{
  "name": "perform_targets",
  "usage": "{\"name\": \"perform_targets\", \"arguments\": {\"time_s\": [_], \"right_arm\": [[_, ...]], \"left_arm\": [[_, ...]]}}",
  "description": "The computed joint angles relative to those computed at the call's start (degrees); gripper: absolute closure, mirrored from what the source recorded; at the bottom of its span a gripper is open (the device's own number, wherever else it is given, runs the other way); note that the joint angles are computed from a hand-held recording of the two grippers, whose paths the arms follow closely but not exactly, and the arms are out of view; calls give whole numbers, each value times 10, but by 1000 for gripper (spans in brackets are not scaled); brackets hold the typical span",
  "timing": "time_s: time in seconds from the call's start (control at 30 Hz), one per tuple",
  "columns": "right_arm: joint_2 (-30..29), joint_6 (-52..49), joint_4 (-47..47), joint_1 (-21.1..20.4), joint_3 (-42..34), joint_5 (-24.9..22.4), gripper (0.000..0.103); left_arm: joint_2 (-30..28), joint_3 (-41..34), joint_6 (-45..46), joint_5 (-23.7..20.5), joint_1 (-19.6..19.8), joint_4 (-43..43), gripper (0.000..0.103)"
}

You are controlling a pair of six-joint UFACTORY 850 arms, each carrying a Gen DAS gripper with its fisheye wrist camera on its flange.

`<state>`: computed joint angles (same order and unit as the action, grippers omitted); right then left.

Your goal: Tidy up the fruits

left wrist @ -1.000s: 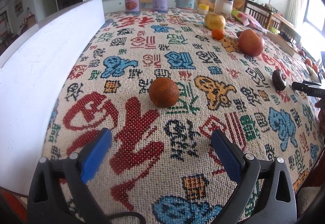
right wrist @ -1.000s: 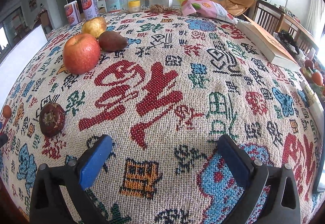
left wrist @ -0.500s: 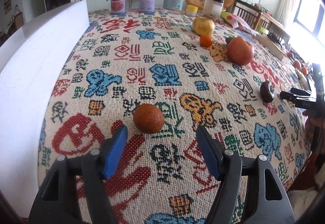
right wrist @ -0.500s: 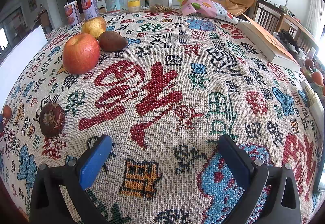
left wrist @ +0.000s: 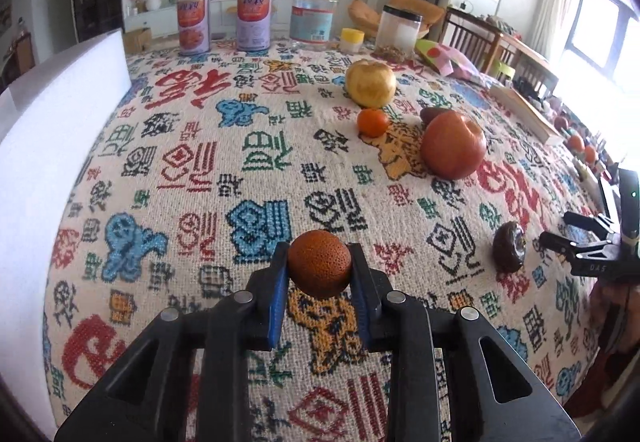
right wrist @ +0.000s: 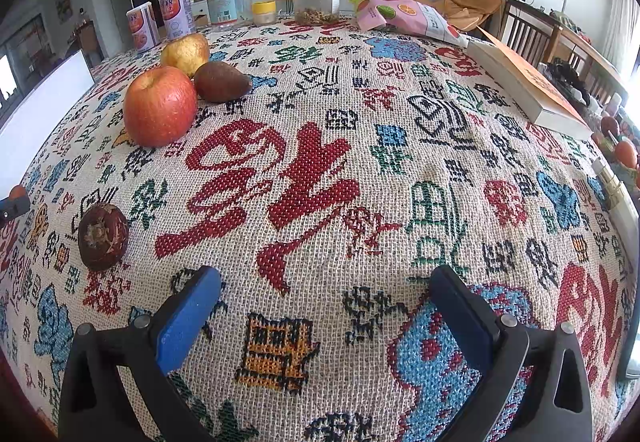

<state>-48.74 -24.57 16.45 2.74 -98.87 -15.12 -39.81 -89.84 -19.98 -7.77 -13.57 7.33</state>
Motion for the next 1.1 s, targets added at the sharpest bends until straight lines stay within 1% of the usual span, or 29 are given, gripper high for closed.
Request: {"name": "perform_targets", "arguments": {"time_s": [0.03, 0.07, 0.1, 0.13, 0.2, 0.27, 0.3, 0.33, 0.37, 0.4, 0.43, 0.5, 0.53, 0.57, 0.6, 0.67, 0.7, 0.73, 0.8, 0.83, 0.97, 1.03, 1.1], "right_arm": [[0, -2, 1, -1, 0, 0, 0], [0, -1, 1, 0, 0, 0, 0], [0, -1, 1, 0, 0, 0, 0], [0, -1, 1, 0, 0, 0, 0], [0, -1, 1, 0, 0, 0, 0], [0, -1, 1, 0, 0, 0, 0], [0, -3, 2, -1, 0, 0, 0], [0, -2, 2, 0, 0, 0, 0], [0, -1, 2, 0, 0, 0, 0], [0, 0, 0, 0, 0, 0, 0], [0, -2, 1, 0, 0, 0, 0], [0, 0, 0, 0, 0, 0, 0], [0, -1, 1, 0, 0, 0, 0], [0, 0, 0, 0, 0, 0, 0], [0, -1, 1, 0, 0, 0, 0], [0, 0, 0, 0, 0, 0, 0], [0, 0, 0, 0, 0, 0, 0], [0, -2, 1, 0, 0, 0, 0], [0, -2, 1, 0, 0, 0, 0], [0, -1, 1, 0, 0, 0, 0], [0, 0, 0, 0, 0, 0, 0], [0, -1, 0, 0, 0, 0, 0], [0, -1, 0, -1, 0, 0, 0]], "left_arm": [[-18, -25, 50, -7, -1, -50, 74], [-33, -46, 76, -16, -1, -79, 74], [-44, -60, 78, -23, -1, -84, 74], [-52, -70, 57, -31, -2, -65, 74], [-51, -63, -15, -37, -3, 10, 73], [-31, -29, -111, -28, -3, 113, 72], [-21, -13, -147, -23, -2, 152, 68], [-10, 3, -193, -22, -2, 200, 61], [-2, 16, -243, -23, -1, 251, 56], [7, 30, -296, -22, 0, 305, 49], [13, 40, -334, -20, 1, 343, 45], [18, 50, -375, -22, 3, 387, 41], [18, 51, -374, -23, 4, 384, 37], [16, 47, -351, -24, 6, 357, 36], [14, 45, -349, -24, 7, 351, 33], [12, 41, -334, -29, 8, 332, 26], [10, 38, -326, -34, 7, 323, 20], [8, 36, -316, -38, 7, 312, 17], [6, 34, -307, -44, 7, 305, 15], [5, 32, -317, -50, 6, 314, 13], [-6, 17, -337, -85, 0, 334, 5], [-8, 14, -346, -92, 0, 336, 1], [-9, 13, -349, -93, 0, 338, 1]]}}
